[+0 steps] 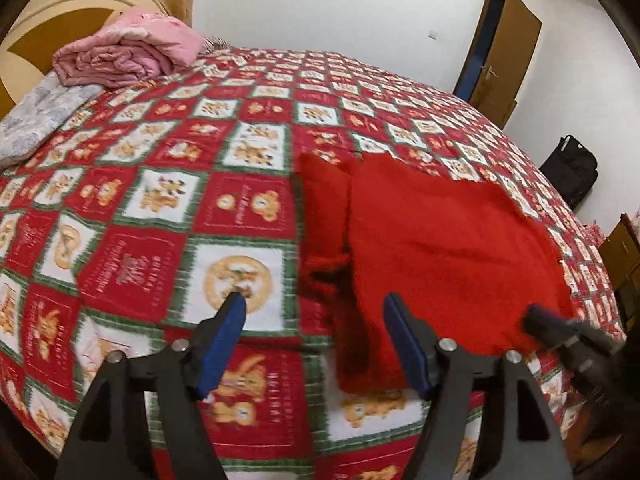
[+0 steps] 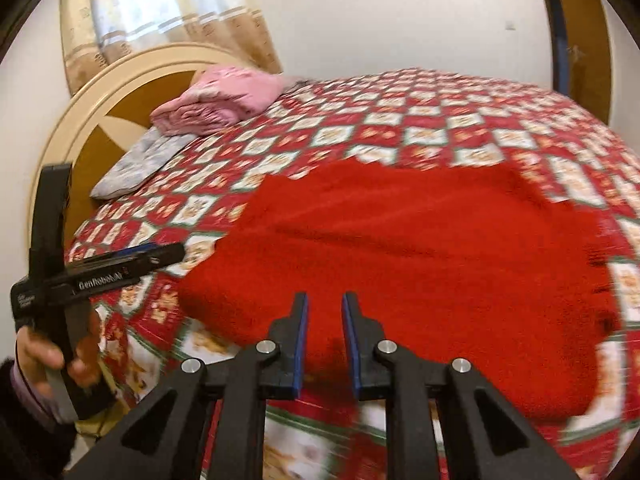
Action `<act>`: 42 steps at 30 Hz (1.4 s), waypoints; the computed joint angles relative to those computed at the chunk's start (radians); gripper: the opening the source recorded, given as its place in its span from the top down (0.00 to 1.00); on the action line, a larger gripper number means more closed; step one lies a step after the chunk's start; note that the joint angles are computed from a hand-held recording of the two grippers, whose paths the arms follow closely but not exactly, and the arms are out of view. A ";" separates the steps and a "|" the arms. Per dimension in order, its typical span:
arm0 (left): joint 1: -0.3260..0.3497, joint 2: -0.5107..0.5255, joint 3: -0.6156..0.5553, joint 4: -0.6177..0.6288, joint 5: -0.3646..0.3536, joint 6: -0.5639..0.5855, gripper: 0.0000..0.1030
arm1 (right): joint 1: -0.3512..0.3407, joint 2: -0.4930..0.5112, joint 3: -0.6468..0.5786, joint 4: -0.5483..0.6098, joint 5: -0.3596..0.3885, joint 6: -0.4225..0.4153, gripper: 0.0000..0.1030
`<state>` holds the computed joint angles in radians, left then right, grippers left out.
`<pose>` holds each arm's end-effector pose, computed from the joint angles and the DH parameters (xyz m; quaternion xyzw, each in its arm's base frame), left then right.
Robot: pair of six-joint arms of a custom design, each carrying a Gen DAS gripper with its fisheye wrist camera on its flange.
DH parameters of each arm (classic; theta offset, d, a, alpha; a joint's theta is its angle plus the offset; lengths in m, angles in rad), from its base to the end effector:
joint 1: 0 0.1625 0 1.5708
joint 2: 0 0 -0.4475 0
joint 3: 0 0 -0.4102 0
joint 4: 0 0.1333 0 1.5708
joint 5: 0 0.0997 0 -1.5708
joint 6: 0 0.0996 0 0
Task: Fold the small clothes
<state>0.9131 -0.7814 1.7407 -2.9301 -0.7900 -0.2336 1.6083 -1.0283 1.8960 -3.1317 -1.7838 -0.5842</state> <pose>-0.2502 -0.6566 0.1155 0.1168 0.9019 -0.3265 0.2574 0.1360 -0.6305 0.2217 0.2517 -0.9014 0.2982 0.1875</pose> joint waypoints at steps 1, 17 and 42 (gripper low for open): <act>0.001 0.001 -0.002 0.001 -0.009 -0.005 0.29 | -0.003 0.016 -0.002 0.019 -0.005 0.015 0.83; 0.085 0.127 -0.224 0.099 -0.089 -0.180 0.19 | -0.021 -0.118 0.141 -0.052 0.045 0.045 0.83; 0.056 0.131 -0.249 0.109 -0.145 -0.133 0.78 | -0.083 -0.159 0.126 -0.032 0.070 0.170 0.83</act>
<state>0.9687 -0.6508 1.4916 -2.8209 -0.9350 -0.3668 1.5253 -1.1876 2.0219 -3.1638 -1.7135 -0.4141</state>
